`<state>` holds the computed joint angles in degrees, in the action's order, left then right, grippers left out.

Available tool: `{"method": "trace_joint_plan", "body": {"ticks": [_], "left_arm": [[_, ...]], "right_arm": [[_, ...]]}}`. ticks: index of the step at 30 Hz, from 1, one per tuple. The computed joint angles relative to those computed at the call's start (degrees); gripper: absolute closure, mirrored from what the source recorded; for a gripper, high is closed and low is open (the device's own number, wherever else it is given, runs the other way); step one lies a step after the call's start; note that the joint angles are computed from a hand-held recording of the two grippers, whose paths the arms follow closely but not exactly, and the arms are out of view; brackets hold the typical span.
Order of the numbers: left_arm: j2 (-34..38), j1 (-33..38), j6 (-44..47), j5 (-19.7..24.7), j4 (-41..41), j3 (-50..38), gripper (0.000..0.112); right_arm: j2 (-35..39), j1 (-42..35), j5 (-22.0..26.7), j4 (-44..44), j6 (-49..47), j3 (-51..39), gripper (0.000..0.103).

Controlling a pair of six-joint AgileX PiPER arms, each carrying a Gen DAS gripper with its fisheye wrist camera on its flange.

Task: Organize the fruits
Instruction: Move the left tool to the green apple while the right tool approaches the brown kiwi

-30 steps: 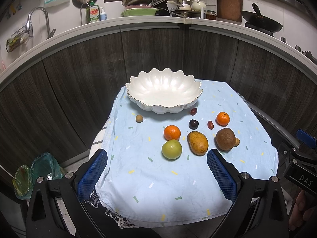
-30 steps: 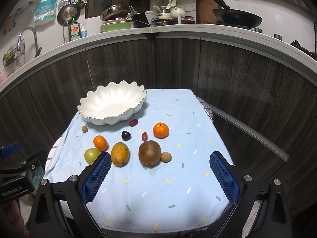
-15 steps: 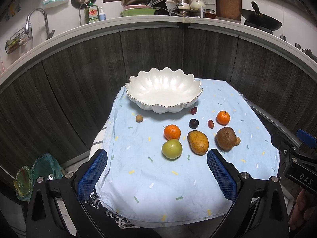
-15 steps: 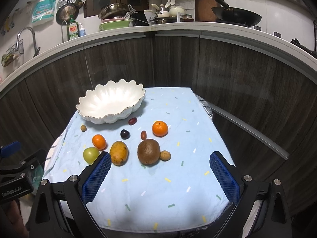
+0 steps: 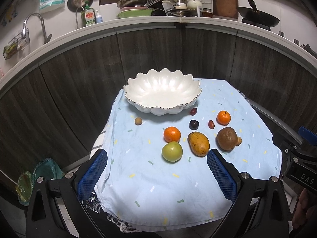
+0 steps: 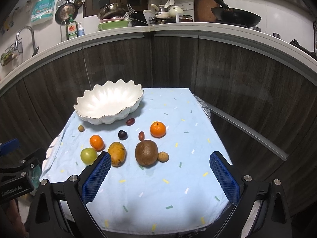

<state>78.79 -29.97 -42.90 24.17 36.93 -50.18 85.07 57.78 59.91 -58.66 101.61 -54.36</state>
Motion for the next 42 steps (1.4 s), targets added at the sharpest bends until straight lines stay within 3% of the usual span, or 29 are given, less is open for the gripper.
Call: {"method": "trace_joint_plan", "body": {"ticks": [33,42], "left_arm": [[14.86,1.39,5.93,-3.89,-2.13,-7.1,0.014],[19.31,1.78,4.68,-4.81,-0.29,-8.83,0.018]], "right_arm": [[8.11,-11.64,-14.28,-3.41,-3.69,0.54,0.003],[11.45,-15.4,-19.56,-4.61,-6.24,-0.36,0.01]]}}
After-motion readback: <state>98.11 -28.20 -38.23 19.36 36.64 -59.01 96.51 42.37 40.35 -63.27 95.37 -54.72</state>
